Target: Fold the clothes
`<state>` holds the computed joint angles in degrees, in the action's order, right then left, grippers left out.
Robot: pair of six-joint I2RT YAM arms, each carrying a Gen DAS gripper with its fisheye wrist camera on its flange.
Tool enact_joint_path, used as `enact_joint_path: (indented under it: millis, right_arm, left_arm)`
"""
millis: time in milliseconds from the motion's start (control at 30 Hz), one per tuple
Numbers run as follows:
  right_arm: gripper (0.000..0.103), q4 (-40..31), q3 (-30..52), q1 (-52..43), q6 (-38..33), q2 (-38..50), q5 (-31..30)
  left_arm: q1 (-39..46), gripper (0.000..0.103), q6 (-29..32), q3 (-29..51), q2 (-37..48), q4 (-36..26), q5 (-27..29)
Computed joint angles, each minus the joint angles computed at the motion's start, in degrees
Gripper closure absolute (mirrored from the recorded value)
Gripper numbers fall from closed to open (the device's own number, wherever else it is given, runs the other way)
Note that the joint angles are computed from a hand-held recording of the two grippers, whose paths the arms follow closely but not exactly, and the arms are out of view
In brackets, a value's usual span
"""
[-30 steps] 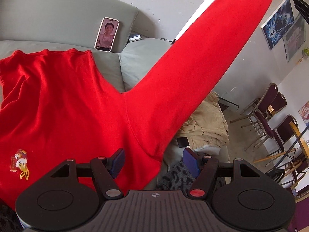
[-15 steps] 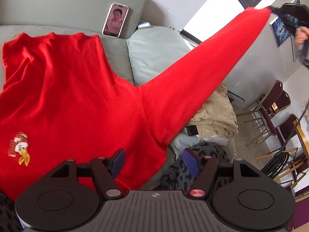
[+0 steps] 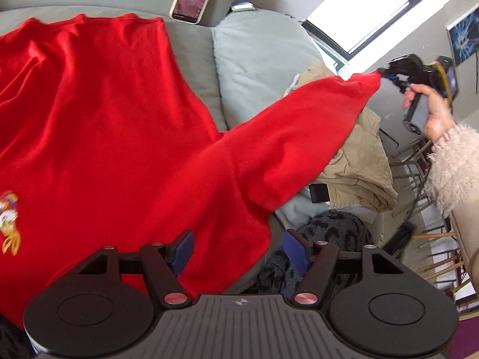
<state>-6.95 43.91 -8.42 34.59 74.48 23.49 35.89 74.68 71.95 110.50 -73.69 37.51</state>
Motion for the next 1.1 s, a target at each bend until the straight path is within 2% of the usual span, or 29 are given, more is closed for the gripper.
enact_joint_path:
  millis: [67,133,233,333,400,500,533,600,633,667,733,833,900,933,1000,1100]
  right_arm:
    - [0.070,-2.8,0.6,-2.2,2.8,2.3,-0.8]
    - [0.055,-5.2,-0.1,-3.7,5.6,1.3,-0.7]
    - [0.053,-8.9,-1.6,-4.5,7.1,-3.8,-2.0]
    - [0.049,-13.5,-2.4,-1.5,7.9,-11.2,-4.9]
    - [0.045,-17.5,-2.6,4.1,9.9,-16.6,-5.8]
    - [0.044,-21.6,-4.2,15.9,14.4,-24.1,-4.5]
    - [0.043,-22.7,-5.1,21.1,16.3,-26.7,-2.5]
    - [0.032,-25.5,-6.7,33.6,22.5,-29.7,4.9]
    - [0.024,-26.6,-7.2,40.1,26.4,-29.4,8.4]
    - [0.022,-27.6,-7.5,46.5,30.5,-28.5,11.7]
    - [0.022,-27.1,-8.7,56.6,37.4,-25.2,13.9]
    - [0.024,-18.8,-11.3,65.1,41.9,-16.7,10.1]
    - [0.032,-10.9,-12.1,66.5,39.9,-8.5,3.1]
    - [0.040,-7.9,-11.5,66.1,38.0,-3.7,-1.5]
    - [0.045,-4.1,-9.3,65.5,34.7,5.1,-8.9]
    - [0.048,-4.2,-4.6,67.7,32.3,13.9,-10.2]
  left_arm:
    - [-1.4,0.039,0.5,-1.6,-1.2,0.3,0.1]
    - [-2.1,0.039,1.7,-2.7,-2.2,0.0,0.0]
    - [-1.4,0.039,3.7,-3.2,-2.8,-1.2,0.1]
    - [0.6,0.039,5.0,-3.0,-3.2,-2.2,0.4]
    - [2.6,0.039,5.5,-2.4,-3.4,-2.4,0.8]
    - [6.7,0.039,5.7,-1.1,-3.2,-0.5,1.5]
    - [8.2,0.038,5.4,-0.7,-3.0,0.4,1.7]
    - [11.4,0.037,4.2,1.4,-1.7,2.0,2.0]
    - [13.0,0.036,3.6,2.5,-0.9,2.7,2.1]
    - [14.5,0.036,2.8,3.4,-0.1,3.8,2.0]
    - [16.7,0.036,0.5,3.7,0.4,8.2,0.6]
    - [18.7,0.036,-1.7,2.1,0.7,14.7,-2.1]
    - [19.5,0.036,-2.2,2.7,2.2,15.5,-3.9]
    - [20.0,0.036,-1.8,3.8,3.3,14.8,-4.6]
    - [20.1,0.036,-0.8,3.9,3.9,14.5,-5.3]
    - [20.1,0.036,-1.1,2.4,3.2,16.9,-4.5]
